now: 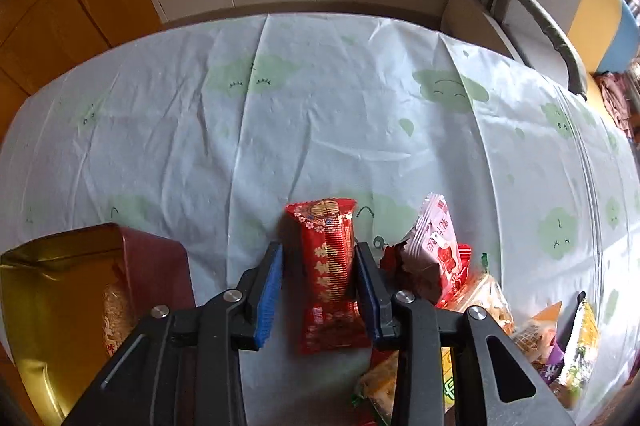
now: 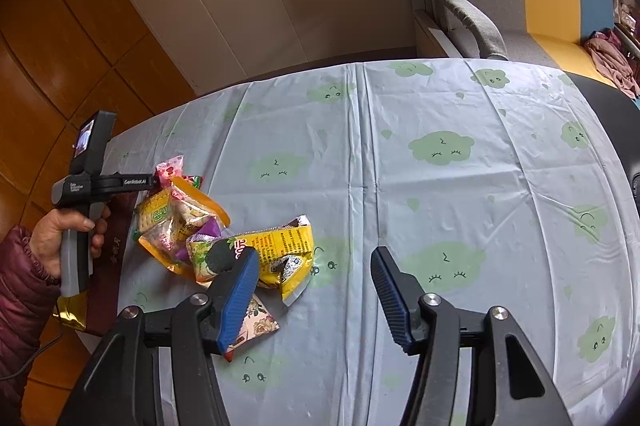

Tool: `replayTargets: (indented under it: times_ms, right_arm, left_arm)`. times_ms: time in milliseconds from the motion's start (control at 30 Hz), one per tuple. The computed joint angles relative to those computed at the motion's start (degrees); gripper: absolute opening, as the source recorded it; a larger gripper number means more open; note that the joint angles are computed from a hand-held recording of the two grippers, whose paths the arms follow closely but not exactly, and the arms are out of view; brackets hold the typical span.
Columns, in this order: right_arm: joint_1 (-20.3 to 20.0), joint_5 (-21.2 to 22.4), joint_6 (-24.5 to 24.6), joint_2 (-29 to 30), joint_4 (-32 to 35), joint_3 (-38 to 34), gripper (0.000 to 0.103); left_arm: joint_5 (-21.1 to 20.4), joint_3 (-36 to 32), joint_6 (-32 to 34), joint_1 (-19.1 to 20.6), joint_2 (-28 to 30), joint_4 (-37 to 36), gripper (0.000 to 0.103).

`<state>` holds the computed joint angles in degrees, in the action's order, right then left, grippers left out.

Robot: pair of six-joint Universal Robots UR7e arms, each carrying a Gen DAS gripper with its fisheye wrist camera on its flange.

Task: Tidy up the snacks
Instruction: 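Lift the red bar with the left tool while the right tool grasps the pink-white pastry packet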

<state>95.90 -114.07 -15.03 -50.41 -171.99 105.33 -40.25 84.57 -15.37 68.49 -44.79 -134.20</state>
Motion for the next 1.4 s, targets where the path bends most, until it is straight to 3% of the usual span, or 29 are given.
replayTargets:
  times_ms: [33,67,233,400,533,700,800,933,1067,1200,1300,1400]
  right_arm:
    - [-0.06,0.09,0.16,-0.07,-0.04,0.00,0.059]
    - [-0.15,0.18,0.34,-0.18,-0.29,0.09,0.059]
    - [-0.44,-0.67,1.56,-0.43,-0.22,0.13,0.059]
    - [-0.71,-1.44,2.78,-0.38,1.58,-0.17,0.059]
    - [-0.64,-2.49,2.94,0.11,2.57,-0.44,0.059]
    - [-1.17,-3.14,4.80,0.58,4.55,-0.97,0.059]
    - [-2.25,0.20,6.63,0.24,8.86,-1.42,0.059]
    - [-3.23,7.25,6.78,0.05,15.69,-1.85,0.059]
    - [-3.01,11.36,9.08,1.41,19.09,-1.53,0.059]
    - [-2.74,12.35,15.17,3.80,16.49,-1.20,0.059]
    - [-1.86,9.36,21.06,5.76,10.39,-0.44,0.064]
    - [0.25,3.84,22.53,8.51,4.35,-0.80,0.064]
  left_arm:
    - [0.22,0.31,0.70,-0.22,-0.08,-0.22,0.023]
    - [0.23,0.68,1.05,-0.50,-0.30,-0.30,0.022]
    - [0.13,6.94,4.44,-2.67,-3.55,-10.57,0.021]
    - [-2.61,15.65,7.34,-5.77,-9.02,-20.17,0.022]
    - [-4.25,26.04,10.51,-9.33,-14.07,-25.78,0.022]
    - [-6.67,36.74,11.75,-12.94,-15.50,-31.06,0.022]
    - [-8.72,41.67,12.81,-14.29,-14.55,-34.03,0.022]
    - [-7.93,45.35,14.66,-15.47,-11.62,-39.48,0.022]
    - [-9.85,45.51,13.83,-14.36,-11.89,-41.07,0.023]
    - [-11.27,46.52,14.25,-13.35,-12.45,-43.84,0.023]
    - [-11.12,47.49,14.61,-13.53,-11.84,-46.42,0.023]
    - [-12.27,48.20,13.93,-13.09,-12.56,-47.24,0.023]
